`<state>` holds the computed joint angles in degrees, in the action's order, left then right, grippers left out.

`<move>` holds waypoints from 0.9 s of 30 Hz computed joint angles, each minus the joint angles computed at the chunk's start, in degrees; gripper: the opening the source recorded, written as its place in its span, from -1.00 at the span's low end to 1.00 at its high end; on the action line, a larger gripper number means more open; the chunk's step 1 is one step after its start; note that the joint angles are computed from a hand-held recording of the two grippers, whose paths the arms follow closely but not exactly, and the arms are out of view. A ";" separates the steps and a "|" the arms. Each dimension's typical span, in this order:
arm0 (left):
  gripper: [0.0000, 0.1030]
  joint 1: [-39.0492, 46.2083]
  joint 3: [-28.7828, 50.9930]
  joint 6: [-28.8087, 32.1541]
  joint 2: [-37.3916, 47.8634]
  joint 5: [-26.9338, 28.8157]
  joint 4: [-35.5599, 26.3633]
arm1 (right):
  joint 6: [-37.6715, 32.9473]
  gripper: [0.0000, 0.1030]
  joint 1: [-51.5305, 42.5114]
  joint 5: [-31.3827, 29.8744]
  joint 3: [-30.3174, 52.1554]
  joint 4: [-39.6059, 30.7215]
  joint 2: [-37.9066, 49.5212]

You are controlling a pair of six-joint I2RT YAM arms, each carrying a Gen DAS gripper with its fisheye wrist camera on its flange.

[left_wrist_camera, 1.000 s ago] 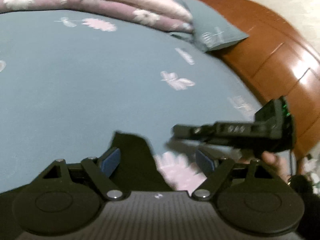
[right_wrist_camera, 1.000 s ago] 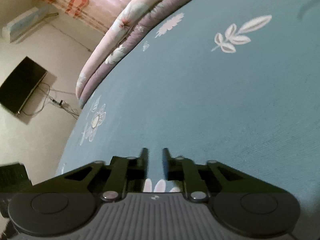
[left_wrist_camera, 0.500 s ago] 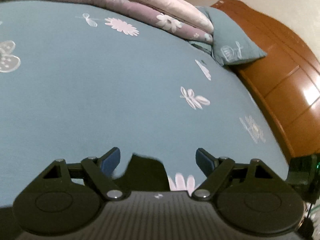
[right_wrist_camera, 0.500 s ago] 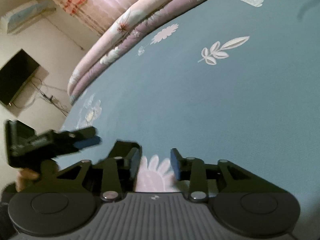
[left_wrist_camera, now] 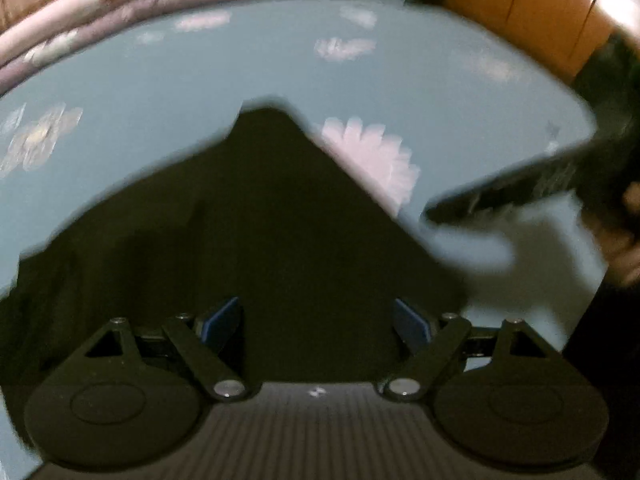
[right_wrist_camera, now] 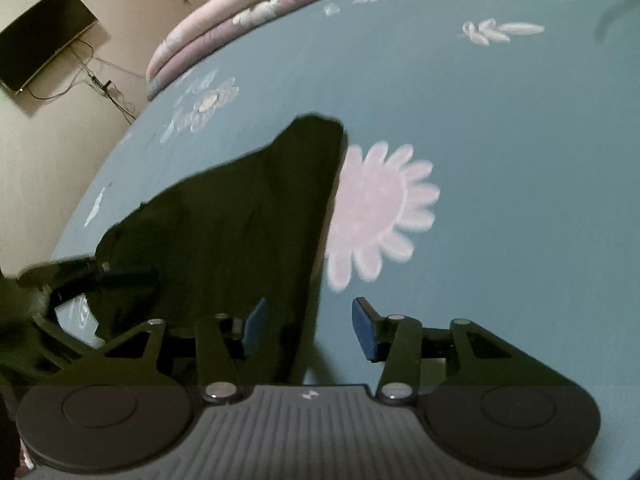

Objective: Fold clothes
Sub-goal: 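Move both grippers back over the spread black pants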

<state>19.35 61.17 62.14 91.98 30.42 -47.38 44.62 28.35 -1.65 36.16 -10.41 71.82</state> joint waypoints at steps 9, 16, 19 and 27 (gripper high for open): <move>0.66 11.34 9.48 2.45 4.70 4.65 -11.30 | 7.33 0.22 6.44 5.08 -2.24 -5.14 -7.94; 0.66 16.00 23.85 -12.85 17.65 12.79 -5.49 | 7.81 0.22 9.73 7.12 2.33 -5.04 -3.23; 0.65 18.22 31.95 -16.95 26.72 14.21 -7.40 | 7.82 0.22 10.03 7.84 3.38 -6.41 -2.39; 0.64 19.77 32.59 -19.70 25.52 15.21 -6.29 | 6.60 0.22 8.80 7.24 4.55 -5.12 0.64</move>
<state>39.12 93.75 42.44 117.51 45.63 -53.67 51.23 37.15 5.60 40.71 -15.53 72.45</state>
